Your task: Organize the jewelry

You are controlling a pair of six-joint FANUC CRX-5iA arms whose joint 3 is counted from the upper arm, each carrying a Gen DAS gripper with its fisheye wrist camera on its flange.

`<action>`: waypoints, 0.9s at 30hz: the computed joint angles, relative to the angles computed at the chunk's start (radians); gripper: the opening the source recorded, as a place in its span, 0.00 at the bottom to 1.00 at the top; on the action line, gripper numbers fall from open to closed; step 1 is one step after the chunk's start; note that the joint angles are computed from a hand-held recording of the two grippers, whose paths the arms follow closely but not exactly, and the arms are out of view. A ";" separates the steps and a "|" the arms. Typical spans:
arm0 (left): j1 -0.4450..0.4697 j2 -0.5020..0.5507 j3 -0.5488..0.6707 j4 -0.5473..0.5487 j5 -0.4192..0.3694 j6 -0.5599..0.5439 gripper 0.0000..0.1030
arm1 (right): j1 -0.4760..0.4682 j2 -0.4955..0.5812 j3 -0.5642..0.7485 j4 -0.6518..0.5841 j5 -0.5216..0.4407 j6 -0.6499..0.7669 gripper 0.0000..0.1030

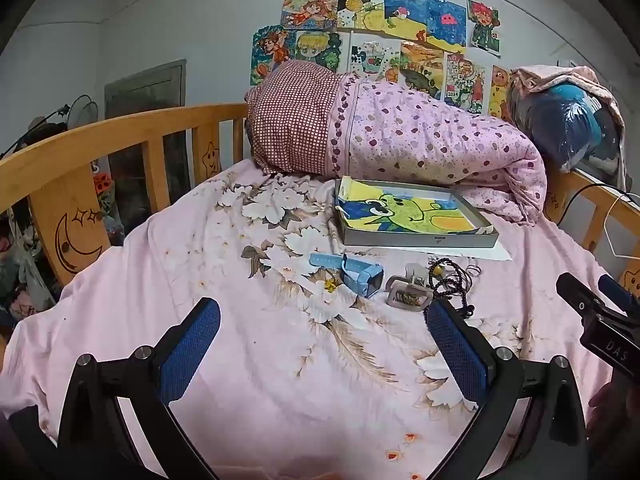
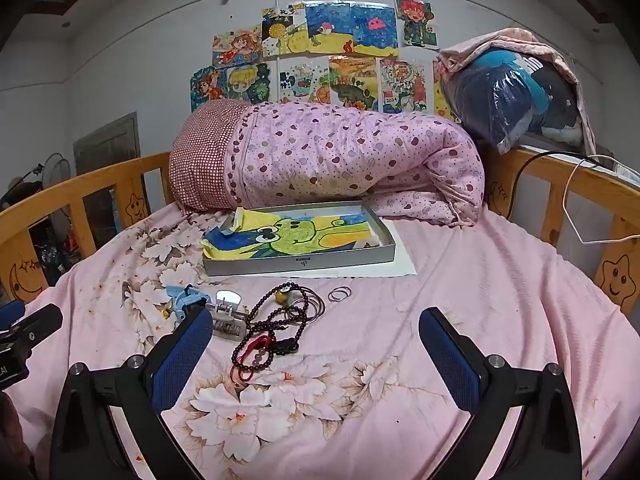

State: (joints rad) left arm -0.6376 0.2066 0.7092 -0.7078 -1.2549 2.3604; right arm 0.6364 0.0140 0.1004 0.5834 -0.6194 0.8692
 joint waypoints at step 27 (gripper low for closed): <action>-0.014 -0.005 -0.003 -0.002 -0.004 0.008 0.99 | 0.003 0.005 0.005 0.005 -0.013 -0.008 1.00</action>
